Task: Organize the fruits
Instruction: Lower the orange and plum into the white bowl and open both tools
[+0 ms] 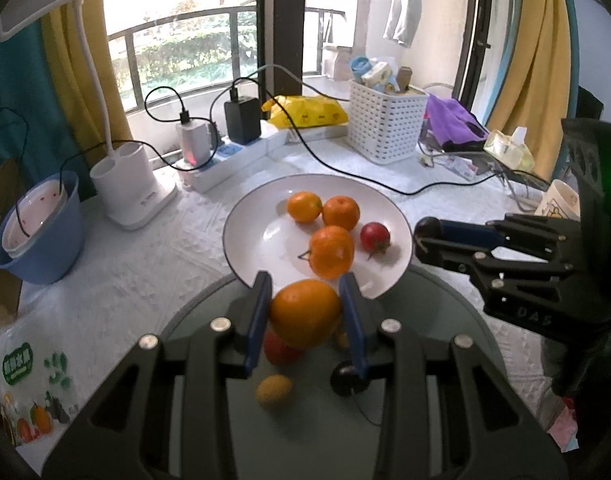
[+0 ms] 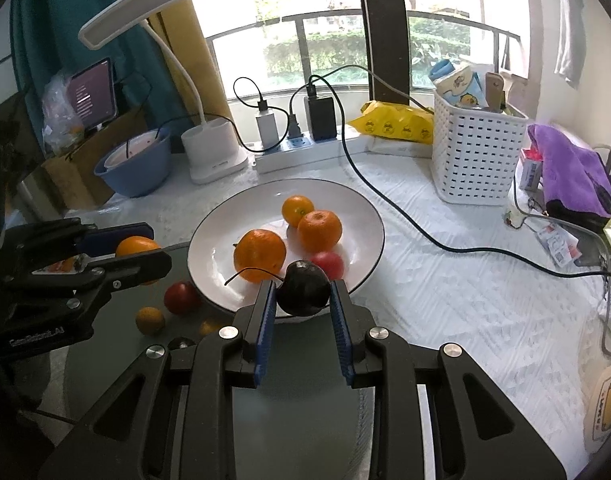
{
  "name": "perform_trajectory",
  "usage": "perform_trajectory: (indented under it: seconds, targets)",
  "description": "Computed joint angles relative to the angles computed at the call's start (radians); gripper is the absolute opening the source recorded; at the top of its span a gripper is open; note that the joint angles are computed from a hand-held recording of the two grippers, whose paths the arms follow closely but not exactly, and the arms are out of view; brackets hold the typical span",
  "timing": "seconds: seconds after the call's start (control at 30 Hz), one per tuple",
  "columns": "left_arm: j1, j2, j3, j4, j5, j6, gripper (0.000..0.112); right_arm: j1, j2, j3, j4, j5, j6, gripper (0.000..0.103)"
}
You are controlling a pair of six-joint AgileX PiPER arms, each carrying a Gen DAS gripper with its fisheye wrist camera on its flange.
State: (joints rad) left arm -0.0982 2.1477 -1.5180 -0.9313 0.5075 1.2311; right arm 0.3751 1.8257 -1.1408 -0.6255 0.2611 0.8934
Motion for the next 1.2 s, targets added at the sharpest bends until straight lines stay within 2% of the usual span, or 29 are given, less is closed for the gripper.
perform_trajectory:
  seconds: [0.4,0.7,0.97,1.2]
  targets:
    - [-0.019,0.098,-0.165,0.105,0.038,-0.129,0.036,-0.051,0.062,-0.08,0.15,0.003,-0.183,0.029]
    - [-0.027,0.197,-0.326,0.205,0.083,-0.249,0.036,-0.084,0.128,-0.151,0.222,0.008,-0.256,0.029]
    - [-0.031,0.308,-0.533,0.296,0.149,-0.349,0.036,-0.109,0.181,-0.225,0.294,0.031,-0.345,0.03]
    - [-0.035,0.439,-0.781,0.388,0.243,-0.472,0.036,-0.122,0.226,-0.292,0.26,0.052,-0.324,0.03]
